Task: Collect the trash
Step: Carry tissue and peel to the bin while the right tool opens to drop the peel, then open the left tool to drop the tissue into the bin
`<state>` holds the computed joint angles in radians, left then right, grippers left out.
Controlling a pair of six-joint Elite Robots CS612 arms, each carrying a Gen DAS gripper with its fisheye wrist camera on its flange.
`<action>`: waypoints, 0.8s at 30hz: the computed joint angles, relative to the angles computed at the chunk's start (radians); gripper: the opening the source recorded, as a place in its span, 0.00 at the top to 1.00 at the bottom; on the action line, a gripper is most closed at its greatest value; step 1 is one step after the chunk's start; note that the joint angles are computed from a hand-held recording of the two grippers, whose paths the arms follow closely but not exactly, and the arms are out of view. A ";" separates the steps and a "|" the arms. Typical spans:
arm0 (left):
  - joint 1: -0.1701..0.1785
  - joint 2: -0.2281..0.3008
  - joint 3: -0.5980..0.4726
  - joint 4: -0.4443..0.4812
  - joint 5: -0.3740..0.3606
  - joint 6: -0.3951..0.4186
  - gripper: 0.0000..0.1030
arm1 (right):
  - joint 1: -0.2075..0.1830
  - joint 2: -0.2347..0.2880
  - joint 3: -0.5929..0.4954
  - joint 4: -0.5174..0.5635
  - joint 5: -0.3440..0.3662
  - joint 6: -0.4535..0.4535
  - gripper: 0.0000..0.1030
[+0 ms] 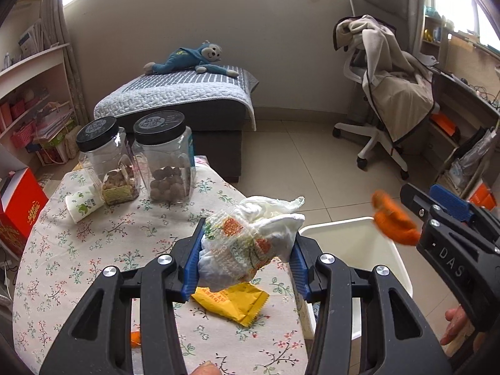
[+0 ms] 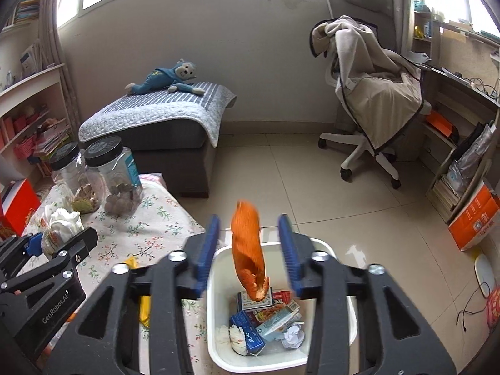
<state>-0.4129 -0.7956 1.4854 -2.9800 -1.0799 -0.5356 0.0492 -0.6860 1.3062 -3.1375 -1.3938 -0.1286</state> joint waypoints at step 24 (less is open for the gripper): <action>-0.065 0.094 -0.132 0.006 -0.087 0.144 0.33 | -0.060 0.010 0.023 -0.168 -0.234 0.088 0.07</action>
